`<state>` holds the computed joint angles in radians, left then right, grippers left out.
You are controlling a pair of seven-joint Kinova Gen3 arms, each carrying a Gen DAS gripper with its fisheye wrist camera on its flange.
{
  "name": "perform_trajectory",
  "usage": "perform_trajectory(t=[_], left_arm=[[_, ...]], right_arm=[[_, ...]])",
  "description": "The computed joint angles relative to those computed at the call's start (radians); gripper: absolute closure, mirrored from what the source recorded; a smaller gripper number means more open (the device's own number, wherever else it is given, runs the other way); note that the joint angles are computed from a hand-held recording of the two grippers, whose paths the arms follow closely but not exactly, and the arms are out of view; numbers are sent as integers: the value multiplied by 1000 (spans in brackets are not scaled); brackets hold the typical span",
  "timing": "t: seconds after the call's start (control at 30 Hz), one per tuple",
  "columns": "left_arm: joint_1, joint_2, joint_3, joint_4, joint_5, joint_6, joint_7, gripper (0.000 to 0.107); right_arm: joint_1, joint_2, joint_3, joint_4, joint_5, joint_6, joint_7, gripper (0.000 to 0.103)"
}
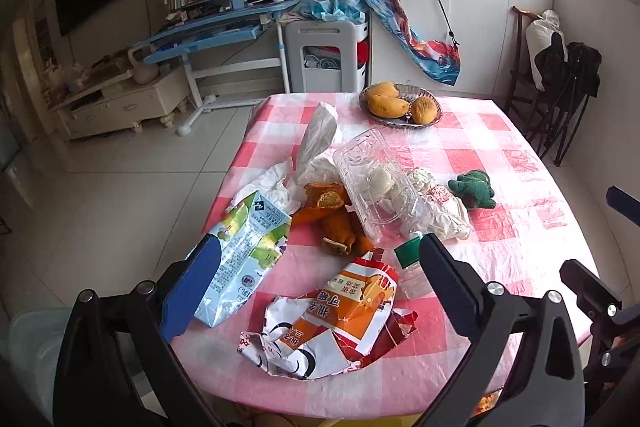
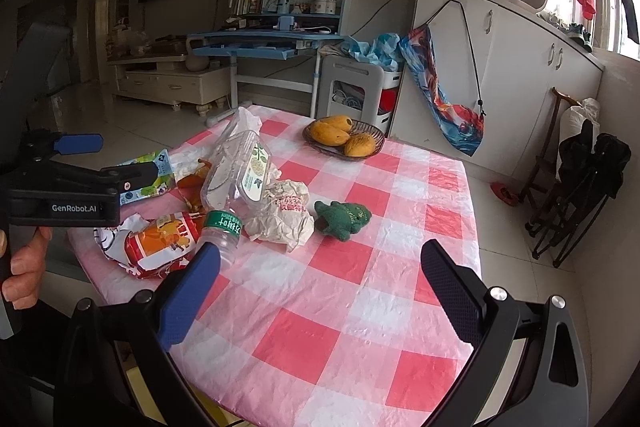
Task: Collect trash
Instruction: 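Move both tools toward the trash pile on the checkered table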
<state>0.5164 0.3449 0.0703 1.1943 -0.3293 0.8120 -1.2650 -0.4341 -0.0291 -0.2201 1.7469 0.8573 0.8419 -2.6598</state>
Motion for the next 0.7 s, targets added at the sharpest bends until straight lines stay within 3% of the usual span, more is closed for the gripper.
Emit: perform_trajectory(t=[0.7], left_arm=[[10, 20, -5, -17, -9, 9, -3, 12]], right_arm=[[-3, 10, 6, -24, -43, -10, 62, 7]])
